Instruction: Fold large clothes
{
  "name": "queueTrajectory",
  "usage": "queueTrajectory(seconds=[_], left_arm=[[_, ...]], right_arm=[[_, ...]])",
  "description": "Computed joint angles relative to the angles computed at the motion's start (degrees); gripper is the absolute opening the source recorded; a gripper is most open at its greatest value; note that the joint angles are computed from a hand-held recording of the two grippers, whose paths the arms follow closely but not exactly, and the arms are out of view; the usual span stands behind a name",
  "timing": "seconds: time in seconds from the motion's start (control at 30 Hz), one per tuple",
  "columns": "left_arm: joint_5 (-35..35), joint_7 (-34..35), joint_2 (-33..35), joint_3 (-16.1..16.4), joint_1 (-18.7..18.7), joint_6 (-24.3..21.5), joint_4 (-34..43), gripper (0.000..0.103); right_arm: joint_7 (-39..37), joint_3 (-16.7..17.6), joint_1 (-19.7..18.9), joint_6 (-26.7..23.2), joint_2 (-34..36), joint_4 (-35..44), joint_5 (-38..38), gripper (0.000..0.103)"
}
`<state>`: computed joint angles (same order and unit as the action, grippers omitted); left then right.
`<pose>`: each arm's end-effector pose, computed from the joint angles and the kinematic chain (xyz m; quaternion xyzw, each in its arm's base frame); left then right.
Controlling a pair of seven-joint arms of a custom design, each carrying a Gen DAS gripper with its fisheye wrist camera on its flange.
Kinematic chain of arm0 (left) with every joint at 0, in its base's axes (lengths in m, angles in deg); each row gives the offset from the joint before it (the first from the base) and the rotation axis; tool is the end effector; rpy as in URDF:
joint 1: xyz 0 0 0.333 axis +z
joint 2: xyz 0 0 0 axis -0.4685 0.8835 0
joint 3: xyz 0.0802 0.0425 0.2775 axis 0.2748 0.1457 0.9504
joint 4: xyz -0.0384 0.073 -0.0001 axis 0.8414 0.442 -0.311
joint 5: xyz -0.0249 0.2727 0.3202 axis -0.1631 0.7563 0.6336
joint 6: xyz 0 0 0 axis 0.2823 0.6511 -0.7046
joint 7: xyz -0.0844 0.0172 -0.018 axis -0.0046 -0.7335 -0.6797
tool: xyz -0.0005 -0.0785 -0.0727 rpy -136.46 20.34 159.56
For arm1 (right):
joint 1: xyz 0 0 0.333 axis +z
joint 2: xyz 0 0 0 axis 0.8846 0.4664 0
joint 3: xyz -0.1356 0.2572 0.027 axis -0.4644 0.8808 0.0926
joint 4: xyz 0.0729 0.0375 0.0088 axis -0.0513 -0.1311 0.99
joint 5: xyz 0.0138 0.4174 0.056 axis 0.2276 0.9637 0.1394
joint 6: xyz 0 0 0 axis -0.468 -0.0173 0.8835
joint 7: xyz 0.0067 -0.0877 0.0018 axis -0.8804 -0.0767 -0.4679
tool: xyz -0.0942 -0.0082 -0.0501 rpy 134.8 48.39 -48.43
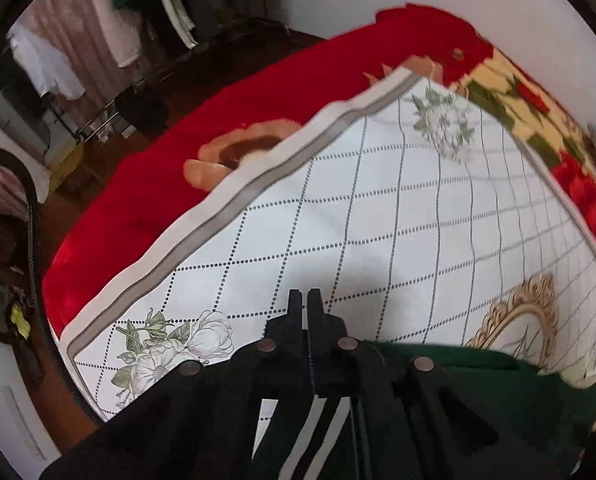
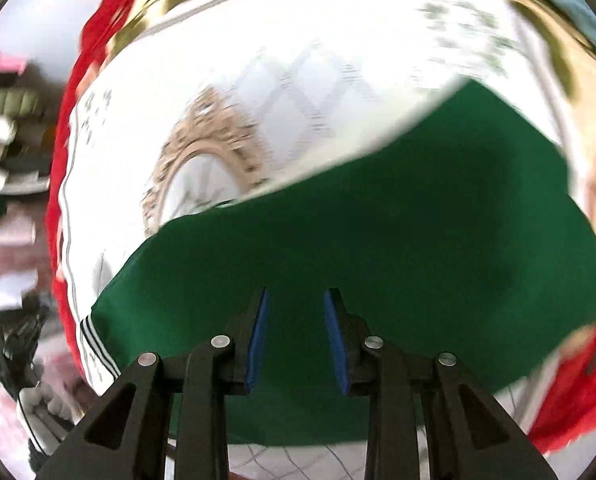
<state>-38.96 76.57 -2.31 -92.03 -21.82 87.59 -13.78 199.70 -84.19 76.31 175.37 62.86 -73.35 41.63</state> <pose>0.6620 0.0544 0.6895 -0.7288 0.6621 -0.1048 0.1393 0.4745 0.1388 0.6181 -0.4219 0.8893 0.1100 0.1383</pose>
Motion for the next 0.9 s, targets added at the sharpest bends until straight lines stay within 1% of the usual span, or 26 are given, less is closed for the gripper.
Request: queueTrajectory(seconds=[0.03,0.07,0.1,0.13,0.17,0.2,0.23,0.27,0.3,0.33,0.37,0.43,0.5,0.57,0.6,0.63,0.7,0.73,0.77,0.8,0.83,0.9], left_arm=[[-0.2,0.8,-0.89,-0.09,0.11,0.39,-1.71,0.005],[-0.16,1.13,-1.86,-0.07,0.15,0.8,-3.51,0.005],[-0.3,1.3,-3.2,-0.08,0.2,1.11,-5.85,0.005],[-0.86,1.68,-3.57,-0.11,0.37,0.57,-6.89,0.005],[-0.77,1.78,-3.92,-0.03,0.41,-0.18,-7.89,0.005],[-0.09,1.59,-4.39,0.12,0.36,-0.71,-8.97,0.007],[-0.23,1.59,-5.01,0.22,0.54,-0.71,-10.28,0.016],[-1.3,1.67,-5.66,0.31,0.97,-0.47,-11.5,0.038],[-2.97,1.8,-6.4,0.43,1.57,-0.11,-12.8,0.054],[-4.66,1.85,-6.82,0.53,2.1,0.08,-13.66,0.098],[-7.26,1.76,-7.64,0.73,2.9,0.69,-15.07,0.103],[-10.41,1.54,-7.66,0.97,3.89,-0.19,-15.6,0.103],[-13.48,1.74,-6.28,1.05,4.82,-2.96,-14.85,0.103],[-15.99,2.26,-4.71,0.86,5.45,-5.63,-14.4,0.103],[-16.77,2.53,-4.21,0.7,5.59,-6.15,-14.11,0.103],[-17.22,2.83,-4.59,0.5,5.53,-5.5,-15.09,0.103],[-15.66,3.62,-5.88,0.21,4.78,-2.89,-16.87,0.101],[-15.3,4.42,-6.69,0.12,4.54,-1.4,-17.91,0.084],[-14.88,5.76,-7.9,-0.07,4.17,0.78,-19.41,0.038],[-11.86,5.69,-8.28,-0.27,3.24,1.96,-19.65,0.016],[-8.02,5.38,-9.42,0.14,1.66,4.25,-20.69,0.002],[-8.26,4.95,-10.49,-0.35,1.91,6.78,-20.88,0.001]], right_arm=[[-1.53,-0.2,0.41,0.8,1.71,0.76,0.68,0.03],[-3.43,-0.15,0.7,0.94,5.16,2.63,0.45,0.03],[-3.81,0.54,0.66,0.31,8.1,4.22,-1.16,0.03],[-4.29,0.88,0.49,-0.73,9.22,4.54,-2.38,0.03],[-5.1,0.91,0.26,-1.97,12.34,5.77,-3.03,0.03],[-4.64,0.89,-0.11,-1.98,13.5,6.0,-2.48,0.03],[-4.04,0.88,-0.52,-1.72,14.18,6.28,-2.18,0.03],[-4.08,0.86,-0.83,-2.38,15.19,7.6,-2.04,0.031],[-4.5,0.84,-1.1,-3.18,15.77,8.74,-1.72,0.031],[-4.66,0.93,-1.31,-3.06,15.51,8.57,-1.43,0.031],[-4.98,0.95,-1.49,-2.22,14.34,7.27,-0.8,0.031],[-5.78,0.86,-1.68,-1.4,12.66,5.4,-0.03,0.031],[-6.14,0.82,-1.72,-0.53,11.38,3.93,0.44,0.03],[-6.07,0.79,-1.74,-1.0,11.55,4.25,0.3,0.03],[-5.87,0.83,-1.74,-1.46,11.95,4.74,0.1,0.03],[-5.38,1.03,-1.65,-1.87,12.98,5.76,-0.18,0.03],[-4.78,1.22,-1.67,-3.31,14.86,7.91,-0.94,0.03],[-4.74,1.28,-1.72,-3.76,15.11,8.3,-1.24,0.03],[-4.86,1.28,-1.83,-4.25,15.06,8.4,-1.69,0.031],[-5.04,1.23,-1.95,-4.43,14.77,8.11,-1.92,0.031],[-4.48,1.62,-1.71,-3.93,16.48,9.44,-2.17,0.031],[-4.45,1.84,-1.62,-3.8,16.07,9.11,-2.47,0.031]])
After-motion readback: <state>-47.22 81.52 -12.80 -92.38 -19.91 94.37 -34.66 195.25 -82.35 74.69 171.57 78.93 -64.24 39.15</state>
